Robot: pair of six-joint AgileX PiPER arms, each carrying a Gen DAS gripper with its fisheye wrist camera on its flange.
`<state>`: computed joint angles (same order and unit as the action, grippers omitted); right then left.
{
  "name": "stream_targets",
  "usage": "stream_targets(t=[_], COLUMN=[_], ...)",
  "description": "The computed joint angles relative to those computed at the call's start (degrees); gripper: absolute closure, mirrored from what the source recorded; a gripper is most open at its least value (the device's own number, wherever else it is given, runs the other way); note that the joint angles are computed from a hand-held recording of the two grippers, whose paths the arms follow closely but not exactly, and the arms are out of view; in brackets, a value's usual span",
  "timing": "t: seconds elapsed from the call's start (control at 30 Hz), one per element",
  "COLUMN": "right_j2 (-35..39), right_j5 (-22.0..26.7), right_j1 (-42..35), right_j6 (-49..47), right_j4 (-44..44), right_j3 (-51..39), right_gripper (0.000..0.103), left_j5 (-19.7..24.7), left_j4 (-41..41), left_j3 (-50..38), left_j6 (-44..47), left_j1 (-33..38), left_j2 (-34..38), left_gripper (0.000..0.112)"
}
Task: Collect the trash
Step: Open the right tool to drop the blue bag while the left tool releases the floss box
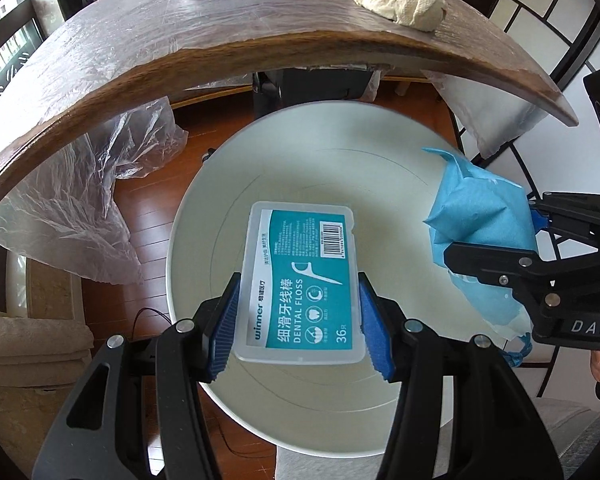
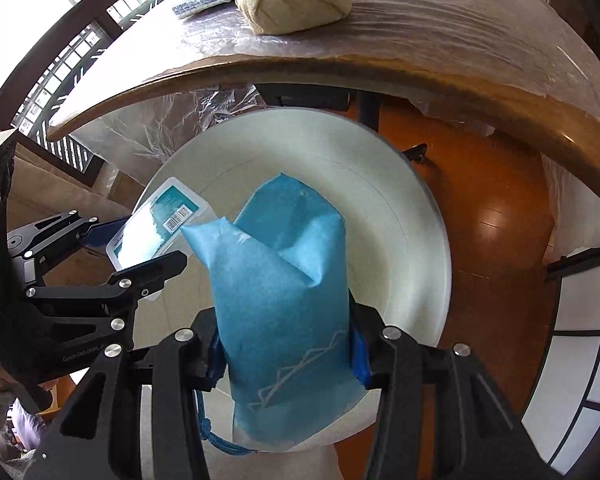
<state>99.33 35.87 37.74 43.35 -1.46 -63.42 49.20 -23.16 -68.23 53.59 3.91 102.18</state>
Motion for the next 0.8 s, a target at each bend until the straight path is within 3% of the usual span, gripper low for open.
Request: stream_targets(t=[0.8], right_j2=[6.73], right_j5=[3.62], right_j1=[-0.95], right_j6=[-1.76], right_j4=[2.48], right_j3=[-4.76], right_gripper=[0.056], left_j5=[-0.77], left_j4=[4.4], left_j3=[-1.31], left_j6=[-2.82], left_j1=[-1.97], left_j2=[2.82], left_gripper=[0.056])
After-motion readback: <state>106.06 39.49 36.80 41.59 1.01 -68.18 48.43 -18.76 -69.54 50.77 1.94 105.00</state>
